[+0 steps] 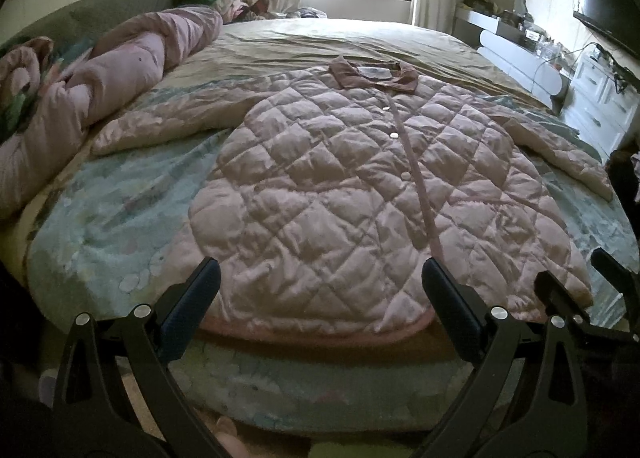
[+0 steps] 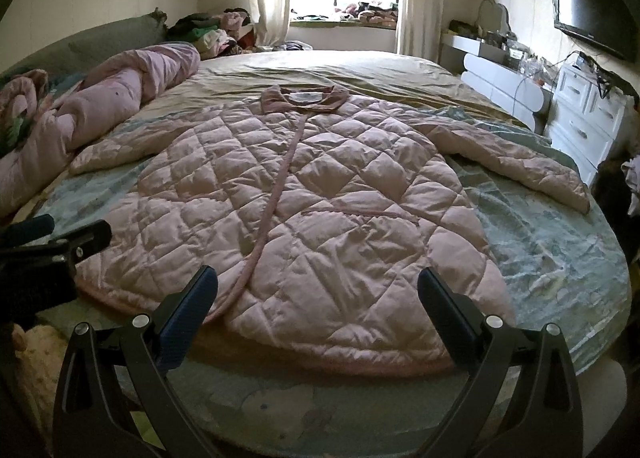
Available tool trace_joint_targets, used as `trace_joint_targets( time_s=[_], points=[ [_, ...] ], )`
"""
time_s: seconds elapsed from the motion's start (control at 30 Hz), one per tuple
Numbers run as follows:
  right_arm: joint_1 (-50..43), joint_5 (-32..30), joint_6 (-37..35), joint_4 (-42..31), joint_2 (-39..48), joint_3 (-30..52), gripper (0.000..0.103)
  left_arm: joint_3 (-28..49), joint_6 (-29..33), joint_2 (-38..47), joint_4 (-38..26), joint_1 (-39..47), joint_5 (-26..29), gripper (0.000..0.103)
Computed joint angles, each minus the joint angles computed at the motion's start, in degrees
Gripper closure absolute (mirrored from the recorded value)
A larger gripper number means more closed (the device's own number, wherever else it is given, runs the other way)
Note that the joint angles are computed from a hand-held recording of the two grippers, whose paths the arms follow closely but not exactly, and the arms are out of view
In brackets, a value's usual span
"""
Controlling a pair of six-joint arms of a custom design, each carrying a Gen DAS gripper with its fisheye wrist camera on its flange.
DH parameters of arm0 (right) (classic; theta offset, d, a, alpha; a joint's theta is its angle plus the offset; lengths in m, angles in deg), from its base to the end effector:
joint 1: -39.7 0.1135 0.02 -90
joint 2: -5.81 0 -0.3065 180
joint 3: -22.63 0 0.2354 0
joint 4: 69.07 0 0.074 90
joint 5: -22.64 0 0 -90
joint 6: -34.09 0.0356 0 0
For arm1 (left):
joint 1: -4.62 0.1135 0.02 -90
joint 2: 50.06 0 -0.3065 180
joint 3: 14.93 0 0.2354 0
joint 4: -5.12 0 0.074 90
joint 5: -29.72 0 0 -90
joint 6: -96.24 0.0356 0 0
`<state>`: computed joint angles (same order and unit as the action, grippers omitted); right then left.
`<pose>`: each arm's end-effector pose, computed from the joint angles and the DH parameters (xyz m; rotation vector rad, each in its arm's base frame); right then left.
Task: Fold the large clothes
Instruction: 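Grasp the cuff of the sleeve nearest the right tool with the right tool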
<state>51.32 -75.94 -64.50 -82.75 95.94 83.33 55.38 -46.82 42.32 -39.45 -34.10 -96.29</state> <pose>0.2981 0.0667 0.2297 -0.4814 2.2708 0.2006 0.2406 -0.1661 0.2369 -0.4616 2.3718 0.1875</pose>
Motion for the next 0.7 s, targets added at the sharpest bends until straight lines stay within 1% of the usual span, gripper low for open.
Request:
trace_joint_targets(
  time_s=[0.13, 0.3, 0.37, 0.47, 0.57, 0.7],
  points=[
    [-1.08, 0.01, 0.28, -0.85, 3.95, 4.48, 0.004, 2.32, 5.02, 2.25, 2.62, 4.13, 2.7, 0.009],
    [-3.08, 0.04, 0.94, -3.17, 10.38, 13.06, 0.004, 7.48, 11.04, 7.31, 4.58, 9.48, 6.52, 0.009],
    [-4.27, -0.29, 1.27, -4.9, 13.49, 17.7, 0.004, 10.13, 13.04, 9.59, 4.55, 10.81, 6.89, 0.009],
    [-5.79, 1.03, 1.65, -7.0, 17.57, 24.19, 0.004, 15.27, 15.66, 13.44, 3.52, 12.74, 8.01, 0.009],
    [-7.45, 2.08, 1.97, -9.59, 21.54, 30.34, 0.004, 19.72, 17.78, 16.82, 3.36, 14.67, 10.22, 0.009],
    [-10.51, 0.78, 3.6, -16.62, 28.36, 41.69, 0.004, 25.56, 19.62, 20.92, 2.39, 17.04, 14.12, 0.009]
  ],
)
